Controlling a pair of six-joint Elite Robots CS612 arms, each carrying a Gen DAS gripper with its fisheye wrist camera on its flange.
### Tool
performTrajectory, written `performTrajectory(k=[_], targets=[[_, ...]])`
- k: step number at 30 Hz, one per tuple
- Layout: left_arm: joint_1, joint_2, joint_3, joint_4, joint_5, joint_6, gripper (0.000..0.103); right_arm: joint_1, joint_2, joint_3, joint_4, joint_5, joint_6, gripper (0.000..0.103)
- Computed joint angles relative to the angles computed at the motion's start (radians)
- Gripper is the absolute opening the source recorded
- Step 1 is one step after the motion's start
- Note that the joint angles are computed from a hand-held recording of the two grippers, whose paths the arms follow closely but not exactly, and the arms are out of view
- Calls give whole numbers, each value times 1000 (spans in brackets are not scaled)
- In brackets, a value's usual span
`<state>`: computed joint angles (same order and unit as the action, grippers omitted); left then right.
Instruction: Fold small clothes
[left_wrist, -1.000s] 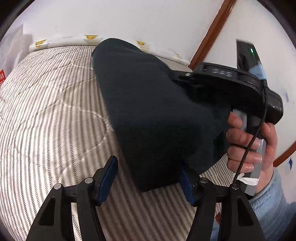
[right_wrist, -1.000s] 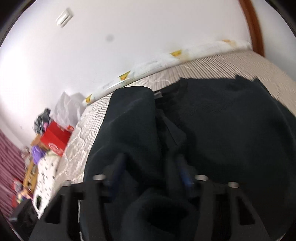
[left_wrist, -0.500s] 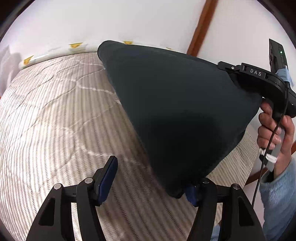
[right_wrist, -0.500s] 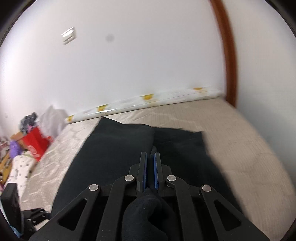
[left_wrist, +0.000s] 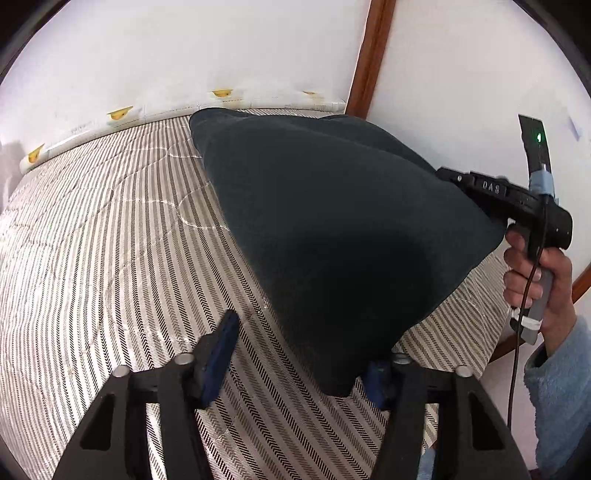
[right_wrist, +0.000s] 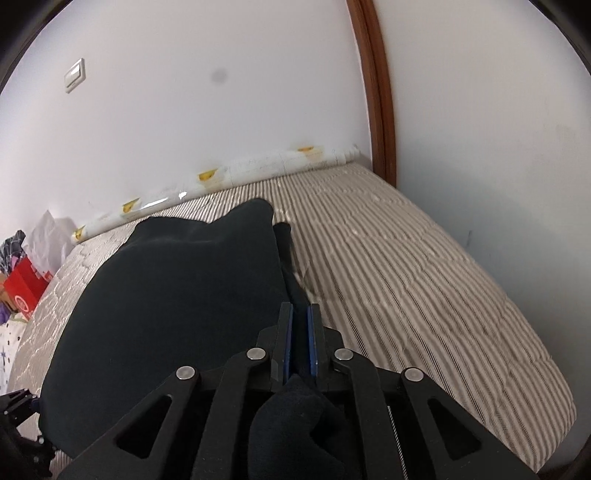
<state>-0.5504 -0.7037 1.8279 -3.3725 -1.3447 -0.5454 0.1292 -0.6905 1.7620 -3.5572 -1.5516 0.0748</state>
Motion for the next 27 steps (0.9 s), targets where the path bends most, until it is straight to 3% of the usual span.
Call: performTrajectory(k=[3,5,7,10,12,14,18,27], targets=[[8,5,9,-40,-23,2,32,-5,-21,22,40,10,-7,27],[3,2,14,-40,-4,11,27,-10,-39,52,40,-2,23,54],[2,4,13,-53,7,3,24,-16,-52,72,59,17,40,59],[9,0,22,-72,-9,-25,20,-14,-52,70,139,40,38,58],[12,0,30,-100,9,-28,19,-6,-41,57,144,35,56,35],[14,-7,45,-118,36,-29,17,-1,-33,43,141,51,69,24],[35,-16,63,-145,83,-57,15,32,-14,6,131,22,70,21],[107,-33,98,-149,131,-92,14,111,49,-157,202,45,76,20]])
